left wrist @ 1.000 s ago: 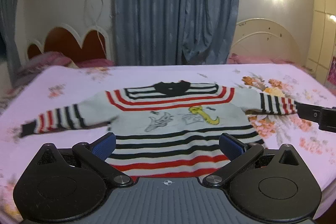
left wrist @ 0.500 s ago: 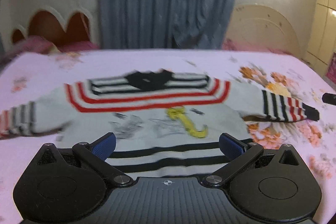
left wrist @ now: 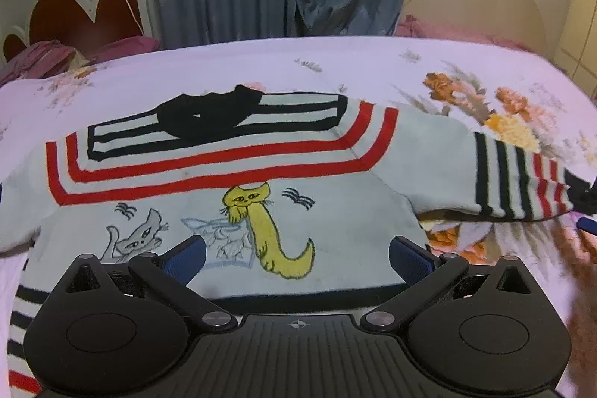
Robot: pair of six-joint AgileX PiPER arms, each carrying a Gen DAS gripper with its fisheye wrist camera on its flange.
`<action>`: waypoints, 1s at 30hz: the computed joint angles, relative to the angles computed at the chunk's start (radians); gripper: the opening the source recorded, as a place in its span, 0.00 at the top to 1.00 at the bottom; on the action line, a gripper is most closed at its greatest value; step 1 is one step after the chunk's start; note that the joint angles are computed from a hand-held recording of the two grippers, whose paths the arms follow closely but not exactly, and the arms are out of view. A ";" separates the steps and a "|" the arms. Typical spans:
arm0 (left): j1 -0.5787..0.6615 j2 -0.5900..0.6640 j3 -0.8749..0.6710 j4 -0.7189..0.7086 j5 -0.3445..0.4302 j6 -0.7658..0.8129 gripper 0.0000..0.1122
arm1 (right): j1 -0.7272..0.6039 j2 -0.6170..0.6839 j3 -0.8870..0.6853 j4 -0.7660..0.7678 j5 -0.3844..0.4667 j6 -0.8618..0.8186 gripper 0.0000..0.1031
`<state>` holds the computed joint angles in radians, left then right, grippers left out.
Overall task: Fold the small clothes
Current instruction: 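Grasp the black cuff of a striped sleeve with the right gripper, then lift the sleeve and fold it across the sweater body with the right gripper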
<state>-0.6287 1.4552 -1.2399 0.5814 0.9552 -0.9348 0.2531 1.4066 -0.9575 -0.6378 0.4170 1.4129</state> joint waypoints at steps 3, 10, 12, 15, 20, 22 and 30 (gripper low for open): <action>0.032 0.043 -0.046 -0.033 -0.006 0.019 0.08 | -0.043 0.025 0.015 0.043 -0.062 -0.015 0.46; 0.122 0.063 -0.065 -0.046 -0.041 0.050 0.08 | -0.073 0.076 -0.023 -0.018 -0.073 0.058 0.58; 0.176 0.053 -0.052 -0.062 -0.055 0.082 0.08 | -0.059 0.103 -0.069 -0.035 -0.004 0.037 0.76; 0.288 0.038 -0.025 -0.134 -0.089 0.193 0.08 | -0.036 0.142 -0.136 -0.056 0.074 -0.026 0.89; 0.484 -0.014 0.078 -0.221 -0.193 0.318 0.09 | 0.135 0.200 -0.284 -0.201 0.142 -0.113 0.92; 0.567 -0.044 0.129 -0.268 -0.254 0.373 0.09 | 0.222 0.257 -0.388 -0.163 0.155 -0.227 0.92; 0.906 -0.126 0.234 -0.670 -0.357 0.843 0.09 | 0.530 0.633 -0.955 0.108 0.327 -0.601 0.92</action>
